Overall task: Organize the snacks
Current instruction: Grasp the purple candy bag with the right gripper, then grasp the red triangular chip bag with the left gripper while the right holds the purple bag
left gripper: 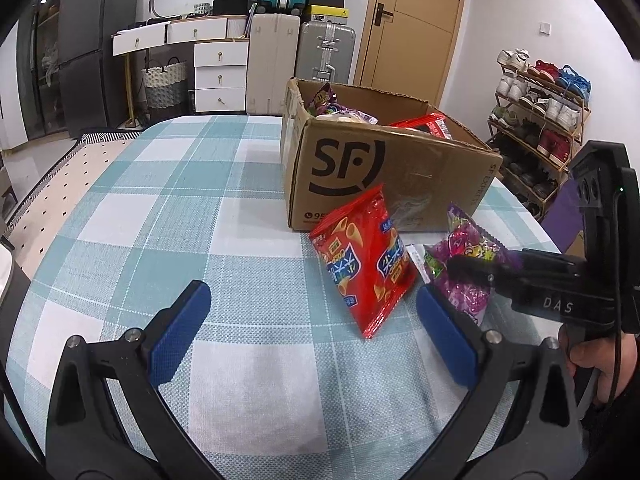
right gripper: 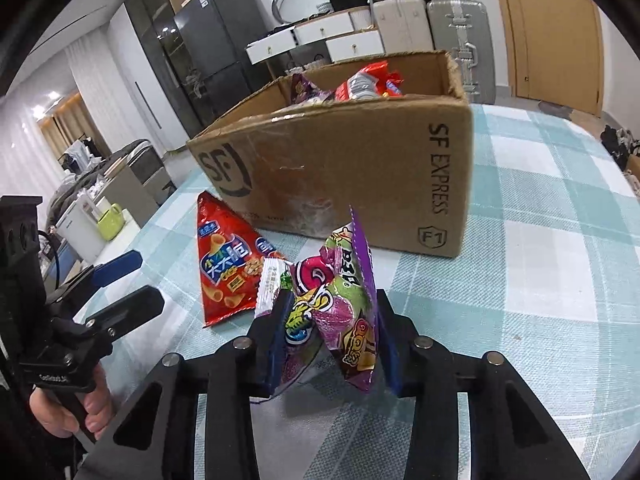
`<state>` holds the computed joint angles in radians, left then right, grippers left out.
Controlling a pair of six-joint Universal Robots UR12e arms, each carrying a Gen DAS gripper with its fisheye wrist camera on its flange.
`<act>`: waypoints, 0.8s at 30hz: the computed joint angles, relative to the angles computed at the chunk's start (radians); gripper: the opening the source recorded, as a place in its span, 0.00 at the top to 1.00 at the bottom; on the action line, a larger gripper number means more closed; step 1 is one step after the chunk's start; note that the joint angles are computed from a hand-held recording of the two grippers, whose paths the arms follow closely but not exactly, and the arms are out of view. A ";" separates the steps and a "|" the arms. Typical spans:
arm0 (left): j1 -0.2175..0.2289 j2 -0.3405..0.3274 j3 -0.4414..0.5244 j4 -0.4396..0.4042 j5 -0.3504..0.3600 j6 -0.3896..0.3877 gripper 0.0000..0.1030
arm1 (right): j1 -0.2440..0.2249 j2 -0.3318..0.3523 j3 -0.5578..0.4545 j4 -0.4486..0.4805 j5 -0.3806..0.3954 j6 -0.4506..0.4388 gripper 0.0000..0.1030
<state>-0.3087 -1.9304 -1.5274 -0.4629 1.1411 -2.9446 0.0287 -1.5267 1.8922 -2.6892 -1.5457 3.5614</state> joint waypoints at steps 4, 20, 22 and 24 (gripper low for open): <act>0.000 0.004 -0.004 0.002 0.005 0.000 0.00 | 0.004 -0.002 0.003 -0.015 -0.012 -0.006 0.66; -0.008 0.001 0.004 -0.024 0.046 0.001 0.00 | 0.035 -0.049 0.058 -0.121 -0.096 0.077 0.66; -0.009 0.000 0.006 -0.030 0.047 0.004 0.00 | 0.034 -0.053 0.066 -0.137 -0.095 0.081 0.66; -0.011 -0.002 0.010 -0.040 0.049 0.010 0.00 | 0.033 -0.058 0.071 -0.144 -0.093 0.081 0.66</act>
<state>-0.3193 -1.9325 -1.5172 -0.5032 1.1899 -2.9346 0.0615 -1.5847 1.9635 -2.8328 -1.6382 3.6426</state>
